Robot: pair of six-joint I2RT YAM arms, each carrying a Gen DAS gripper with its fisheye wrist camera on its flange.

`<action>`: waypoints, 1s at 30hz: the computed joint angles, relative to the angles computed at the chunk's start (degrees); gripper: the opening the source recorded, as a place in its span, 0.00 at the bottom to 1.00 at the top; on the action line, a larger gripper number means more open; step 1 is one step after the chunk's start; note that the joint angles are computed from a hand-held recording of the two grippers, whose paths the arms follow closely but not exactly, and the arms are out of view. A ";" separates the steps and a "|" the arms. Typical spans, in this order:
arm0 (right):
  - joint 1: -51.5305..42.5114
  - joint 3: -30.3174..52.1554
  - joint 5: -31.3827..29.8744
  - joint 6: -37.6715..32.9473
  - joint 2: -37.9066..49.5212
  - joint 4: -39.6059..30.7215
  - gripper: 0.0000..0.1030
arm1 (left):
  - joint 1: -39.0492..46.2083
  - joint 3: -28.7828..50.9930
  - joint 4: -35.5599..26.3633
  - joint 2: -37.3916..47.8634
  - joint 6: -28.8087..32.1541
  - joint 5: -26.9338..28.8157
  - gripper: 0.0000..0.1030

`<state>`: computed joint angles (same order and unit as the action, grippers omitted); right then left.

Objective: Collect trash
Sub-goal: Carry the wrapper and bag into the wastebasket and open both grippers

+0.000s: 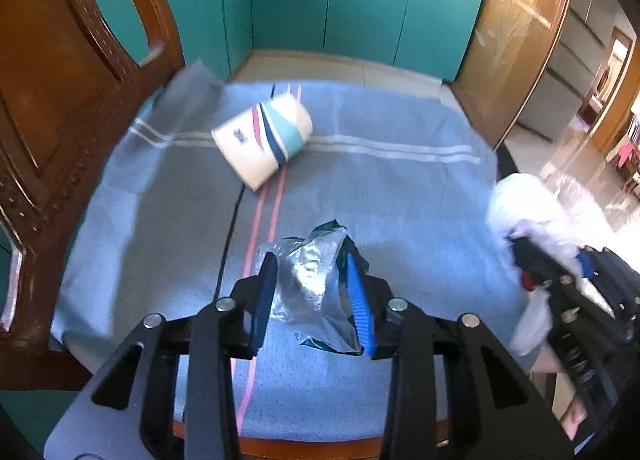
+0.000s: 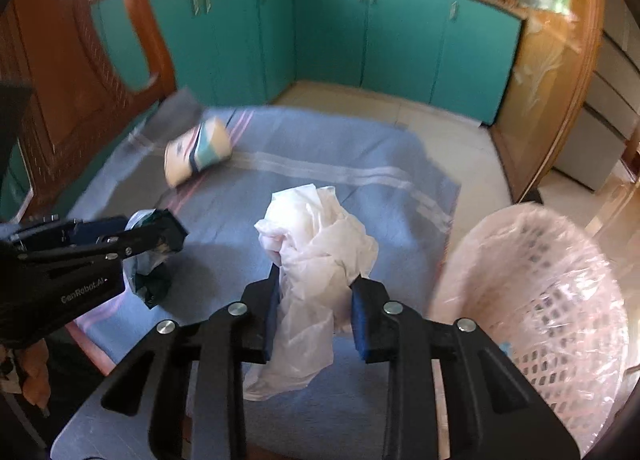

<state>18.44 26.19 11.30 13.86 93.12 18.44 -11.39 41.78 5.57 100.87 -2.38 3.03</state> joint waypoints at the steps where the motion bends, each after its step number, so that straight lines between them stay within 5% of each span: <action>1: -1.18 -1.60 -0.24 -0.05 -3.16 0.38 0.29 | -0.06 -0.95 1.14 -1.23 -0.34 0.32 0.35; 9: -13.83 -9.83 1.26 -4.01 -25.17 -6.10 0.29 | -3.88 -3.76 5.88 -4.06 -0.13 2.19 0.35; 14: -31.36 -13.00 -6.47 -7.52 -36.00 -13.10 0.29 | -9.63 -4.03 6.44 -4.31 -1.56 0.71 0.35; 19: -41.29 -13.46 -10.88 -10.71 -35.88 -14.98 0.29 | -17.98 -1.08 3.80 -6.10 -3.22 -2.99 0.35; 24: -45.87 -12.98 -12.13 -13.66 -33.07 -15.87 0.29 | -25.98 8.08 -5.98 -4.08 -3.65 1.53 0.35; 30: -53.80 -13.47 -17.66 -15.96 -34.90 -17.59 0.29 | -33.89 13.10 -4.66 4.73 -1.85 3.94 0.36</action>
<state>-35.36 12.72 -6.36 -2.10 58.22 0.85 -45.28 54.88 0.92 105.60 -4.24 6.97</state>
